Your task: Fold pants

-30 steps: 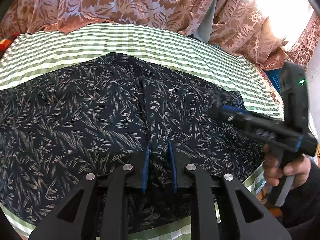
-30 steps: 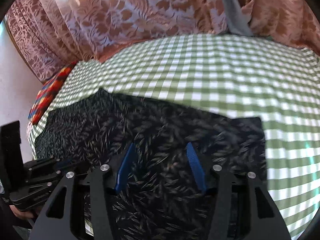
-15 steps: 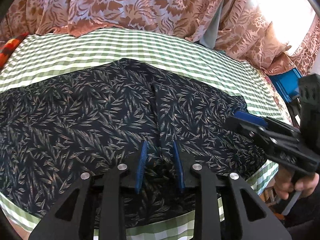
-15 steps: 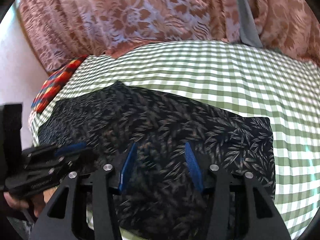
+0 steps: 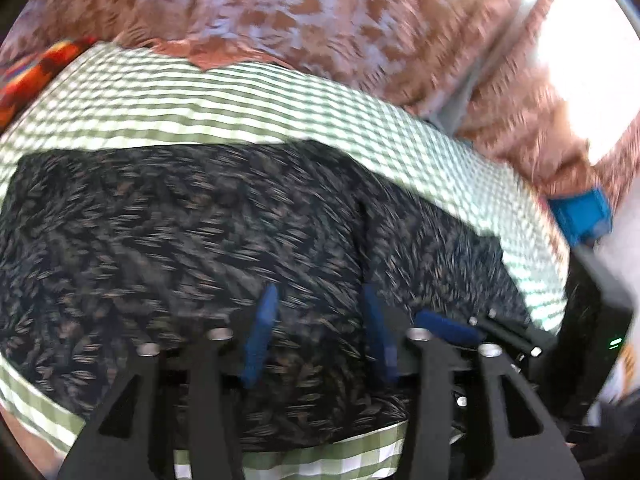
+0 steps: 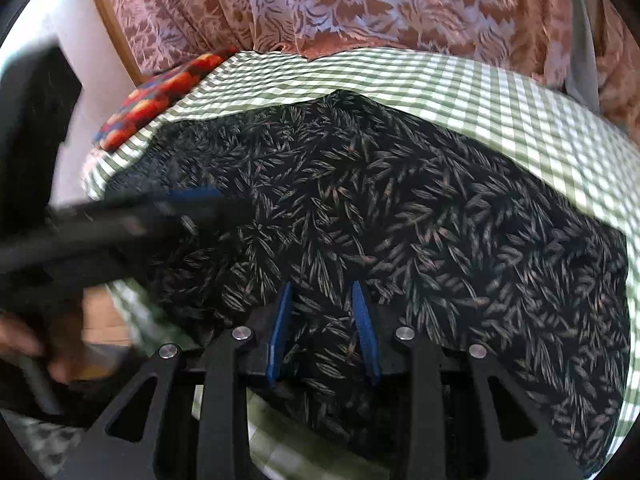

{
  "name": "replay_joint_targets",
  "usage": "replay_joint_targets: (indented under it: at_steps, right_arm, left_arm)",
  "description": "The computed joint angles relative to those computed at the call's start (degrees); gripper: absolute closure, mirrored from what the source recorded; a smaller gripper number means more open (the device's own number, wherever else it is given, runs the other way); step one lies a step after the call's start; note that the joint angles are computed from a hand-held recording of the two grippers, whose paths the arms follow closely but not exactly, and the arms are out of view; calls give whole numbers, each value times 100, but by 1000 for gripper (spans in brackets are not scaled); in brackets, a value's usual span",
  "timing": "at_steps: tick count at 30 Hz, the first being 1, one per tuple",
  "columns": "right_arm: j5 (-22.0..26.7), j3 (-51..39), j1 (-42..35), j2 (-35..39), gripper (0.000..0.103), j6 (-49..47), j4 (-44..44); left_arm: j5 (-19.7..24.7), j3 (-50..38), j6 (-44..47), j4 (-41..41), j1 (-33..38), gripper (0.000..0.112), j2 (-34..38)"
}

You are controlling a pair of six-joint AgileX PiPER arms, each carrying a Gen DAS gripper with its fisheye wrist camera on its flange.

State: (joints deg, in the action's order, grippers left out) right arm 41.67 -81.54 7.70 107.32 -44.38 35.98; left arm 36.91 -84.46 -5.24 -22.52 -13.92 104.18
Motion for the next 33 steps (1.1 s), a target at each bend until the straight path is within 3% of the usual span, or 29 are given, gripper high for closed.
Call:
replay_joint_targets:
  at_steps: [6, 9, 11, 13, 17, 19, 24, 30, 32, 33]
  right_arm:
    - [94, 18, -126, 22, 71, -162, 335]
    - [71, 62, -165, 25, 70, -220, 478]
    - [89, 82, -192, 13, 69, -251, 558]
    - [142, 76, -228, 25, 67, -309, 654]
    - [198, 98, -276, 23, 65, -407, 786]
    - [225, 95, -290, 32, 64, -406, 825]
    - [271, 117, -322, 16, 62, -425, 892]
    - [273, 129, -311, 4, 60, -386, 914]
    - [292, 120, -322, 15, 60, -398, 941]
    - [300, 116, -328, 21, 59, -400, 964]
  left_arm:
    - [-105, 1257, 822, -1696, 1301, 54, -974]
    - [-213, 2123, 1337, -2654, 2120, 45, -1611]
    - [-311, 2479, 1177, -2671, 2544, 37, -1895]
    - [-356, 2841, 1322, -3071, 3021, 37, -2096]
    - [-442, 3168, 1147, -3225, 3510, 35, -2150]
    - [-325, 3279, 1432, -3734, 3704, 35, -2011]
    - [-218, 3297, 1471, -4068, 3817, 35, -1624]
    - [-363, 2997, 1089, -3865, 3582, 46, -1193]
    - [-347, 2835, 1084, -3704, 3523, 69, -1105]
    - [-397, 2684, 762, -3279, 3403, 74, -1052]
